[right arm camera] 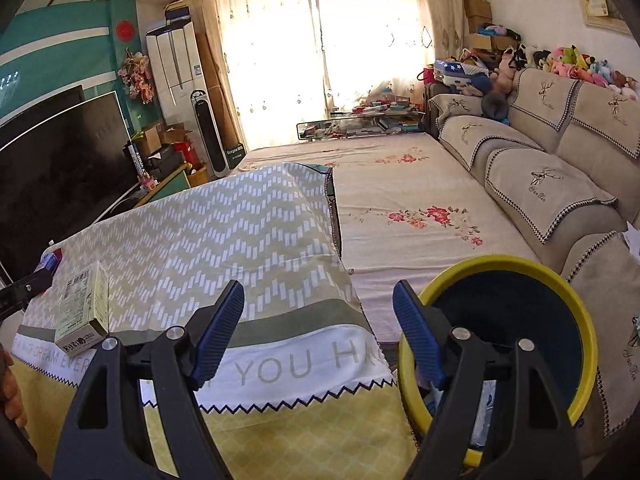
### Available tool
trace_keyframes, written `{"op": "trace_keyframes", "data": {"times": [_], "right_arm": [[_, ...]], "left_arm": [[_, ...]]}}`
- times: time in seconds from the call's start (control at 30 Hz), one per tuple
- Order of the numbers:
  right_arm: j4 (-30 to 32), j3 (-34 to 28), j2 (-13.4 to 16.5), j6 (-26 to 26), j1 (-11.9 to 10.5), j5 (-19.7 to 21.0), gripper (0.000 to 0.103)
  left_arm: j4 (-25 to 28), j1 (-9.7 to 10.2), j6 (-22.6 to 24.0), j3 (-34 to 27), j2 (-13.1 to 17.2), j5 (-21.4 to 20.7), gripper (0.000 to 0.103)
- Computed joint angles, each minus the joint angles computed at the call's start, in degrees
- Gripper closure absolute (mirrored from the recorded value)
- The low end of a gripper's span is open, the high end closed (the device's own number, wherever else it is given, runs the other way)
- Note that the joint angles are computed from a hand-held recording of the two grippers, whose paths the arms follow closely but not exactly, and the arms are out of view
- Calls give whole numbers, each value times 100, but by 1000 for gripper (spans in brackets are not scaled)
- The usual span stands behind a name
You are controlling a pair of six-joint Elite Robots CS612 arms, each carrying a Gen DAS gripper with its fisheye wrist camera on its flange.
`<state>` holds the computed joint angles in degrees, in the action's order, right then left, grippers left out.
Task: Collect trash
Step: 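Move the left gripper to the paper drink carton and grasp it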
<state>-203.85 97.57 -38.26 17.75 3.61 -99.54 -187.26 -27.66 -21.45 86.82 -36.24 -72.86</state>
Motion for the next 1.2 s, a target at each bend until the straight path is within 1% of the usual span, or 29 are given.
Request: {"op": "trace_keyframes", "data": {"times": [0.07,0.1,0.23,0.4,0.53,0.6,0.73,0.8,0.87,1.03,1.2], "right_arm": [[-36,7,3,71,-38,148,30],[-57,10,3,85,-43,185,30],[-127,15,14,9,-53,308,30],[-78,-9,13,-6,-64,415,30],[-53,-7,10,37,-72,464,30],[-31,-15,8,37,-74,473,30],[3,-22,8,9,-78,496,30],[21,-27,9,5,-80,503,29],[54,-36,8,14,-78,506,29],[102,-40,3,22,-82,528,29],[142,-38,-3,10,-80,529,28]], "left_arm": [[238,-68,-219,-119,60,143,8],[383,-108,-334,-188,96,289,8],[944,-185,-722,-417,207,633,8],[1237,-223,-788,-546,285,769,8],[1427,-173,-875,-588,306,630,8],[1485,-143,-918,-582,299,572,10],[1423,-77,-883,-495,259,387,13],[1369,-41,-810,-421,218,260,17],[1346,-9,-725,-346,172,192,18],[1299,82,-544,-183,80,97,19],[1300,151,-515,-154,62,216,19]]}}
